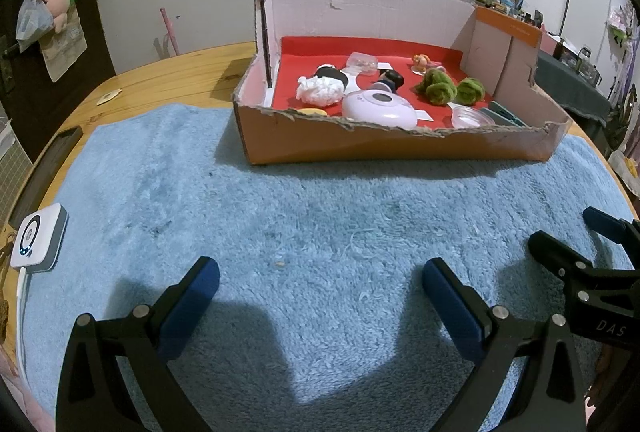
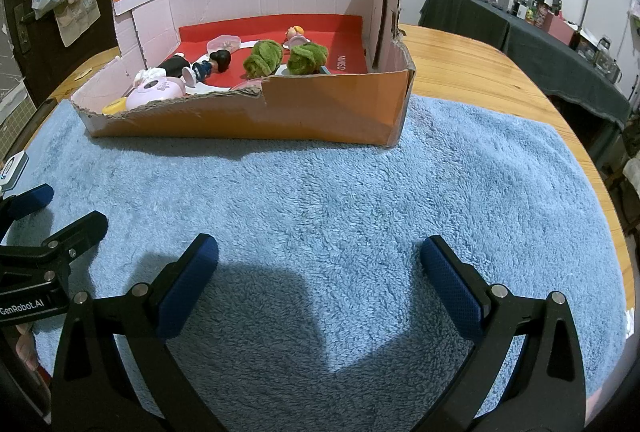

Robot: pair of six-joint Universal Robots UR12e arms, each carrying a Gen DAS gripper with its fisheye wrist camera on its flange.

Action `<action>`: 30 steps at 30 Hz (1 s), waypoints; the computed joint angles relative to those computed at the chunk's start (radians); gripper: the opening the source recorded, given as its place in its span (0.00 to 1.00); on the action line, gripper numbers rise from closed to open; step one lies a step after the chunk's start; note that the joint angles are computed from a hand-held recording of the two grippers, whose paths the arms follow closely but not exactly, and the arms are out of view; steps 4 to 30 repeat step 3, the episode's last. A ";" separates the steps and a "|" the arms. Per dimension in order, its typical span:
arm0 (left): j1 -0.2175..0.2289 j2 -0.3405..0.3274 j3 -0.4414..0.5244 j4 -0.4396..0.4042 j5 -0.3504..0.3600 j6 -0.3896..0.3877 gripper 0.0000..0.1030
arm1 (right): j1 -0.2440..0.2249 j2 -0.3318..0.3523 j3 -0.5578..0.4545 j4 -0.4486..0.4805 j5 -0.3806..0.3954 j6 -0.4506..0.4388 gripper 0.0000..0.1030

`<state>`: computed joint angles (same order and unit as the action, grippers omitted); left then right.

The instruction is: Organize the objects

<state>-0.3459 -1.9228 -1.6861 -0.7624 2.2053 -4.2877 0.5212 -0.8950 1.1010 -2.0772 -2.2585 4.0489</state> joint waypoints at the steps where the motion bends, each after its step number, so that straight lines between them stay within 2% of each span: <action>1: 0.000 0.000 -0.001 0.001 0.000 0.000 1.00 | 0.000 0.000 0.000 0.000 0.000 0.000 1.00; 30: 0.000 0.000 0.000 0.000 0.000 -0.001 1.00 | 0.000 0.000 0.000 0.000 0.000 0.000 1.00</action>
